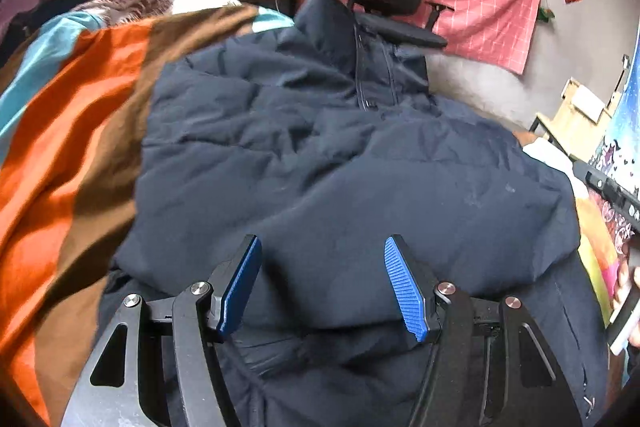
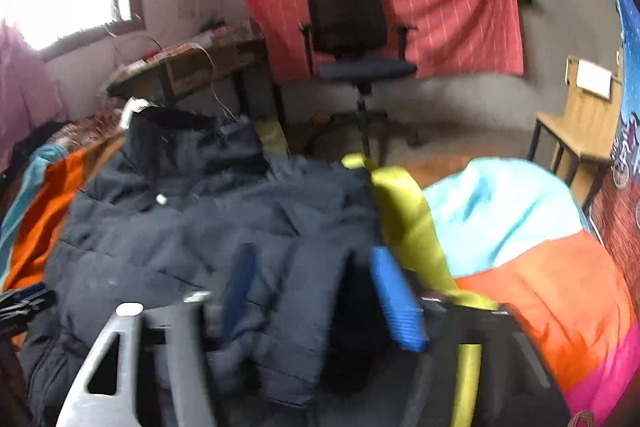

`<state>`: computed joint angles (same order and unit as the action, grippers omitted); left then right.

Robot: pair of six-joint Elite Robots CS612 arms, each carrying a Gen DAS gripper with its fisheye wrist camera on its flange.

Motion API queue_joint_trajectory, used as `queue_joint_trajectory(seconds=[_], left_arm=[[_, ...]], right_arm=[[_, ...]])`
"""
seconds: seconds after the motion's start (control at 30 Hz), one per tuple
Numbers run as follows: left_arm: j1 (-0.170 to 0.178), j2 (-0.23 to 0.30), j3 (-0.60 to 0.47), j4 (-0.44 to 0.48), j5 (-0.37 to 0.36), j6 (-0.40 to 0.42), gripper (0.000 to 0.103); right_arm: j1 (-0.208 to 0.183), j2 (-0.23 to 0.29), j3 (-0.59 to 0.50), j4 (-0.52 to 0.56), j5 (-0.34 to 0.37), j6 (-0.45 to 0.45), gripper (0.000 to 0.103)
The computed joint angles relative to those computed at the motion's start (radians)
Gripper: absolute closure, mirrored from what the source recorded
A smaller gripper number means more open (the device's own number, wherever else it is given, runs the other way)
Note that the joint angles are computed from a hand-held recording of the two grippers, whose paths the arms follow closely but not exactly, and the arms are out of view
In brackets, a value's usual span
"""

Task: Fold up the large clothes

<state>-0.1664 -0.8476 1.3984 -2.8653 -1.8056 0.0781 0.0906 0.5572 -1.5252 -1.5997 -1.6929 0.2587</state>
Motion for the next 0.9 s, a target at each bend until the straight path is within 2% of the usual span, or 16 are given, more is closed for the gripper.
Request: queue_joint_trajectory(seconds=[0.1,0.17,0.2,0.27,0.4,0.67,0.77,0.83,0.9], left_arm=[[-0.014,0.008,-0.02,0.088,0.048,0.06,0.045],[-0.019,0.011,-0.015,0.074,0.073,0.095,0.042],[-0.021,0.012,-0.01,0.06,0.088,0.107,0.036],[-0.023,0.018,-0.009,0.045,0.111,0.114,0.028],[-0.016,0.037,-0.022,0.052,0.087,0.119,0.028],[-0.035,0.054,-0.021,0.03,0.159,0.172,0.027],[-0.032,0.055,-0.025,0.037,0.15,0.166,0.027],[-0.027,0.05,-0.026,0.042,0.131,0.155,0.027],[-0.022,0.038,-0.03,0.085,0.117,0.134,0.027]], right_arm=[[0.009,-0.015,0.03,0.018,0.08,-0.101,0.04],[0.013,-0.021,0.047,0.052,0.135,-0.137,0.044],[0.013,-0.024,0.055,0.069,0.152,-0.144,0.044],[0.017,-0.026,0.07,0.094,0.16,-0.148,0.044],[0.015,-0.021,0.091,0.135,0.171,-0.142,0.044],[0.01,-0.019,0.121,0.155,0.196,-0.138,0.044],[0.004,-0.019,0.127,0.159,0.216,-0.129,0.043],[0.006,-0.021,0.129,0.165,0.205,-0.136,0.043],[0.009,-0.021,0.125,0.164,0.196,-0.142,0.044]])
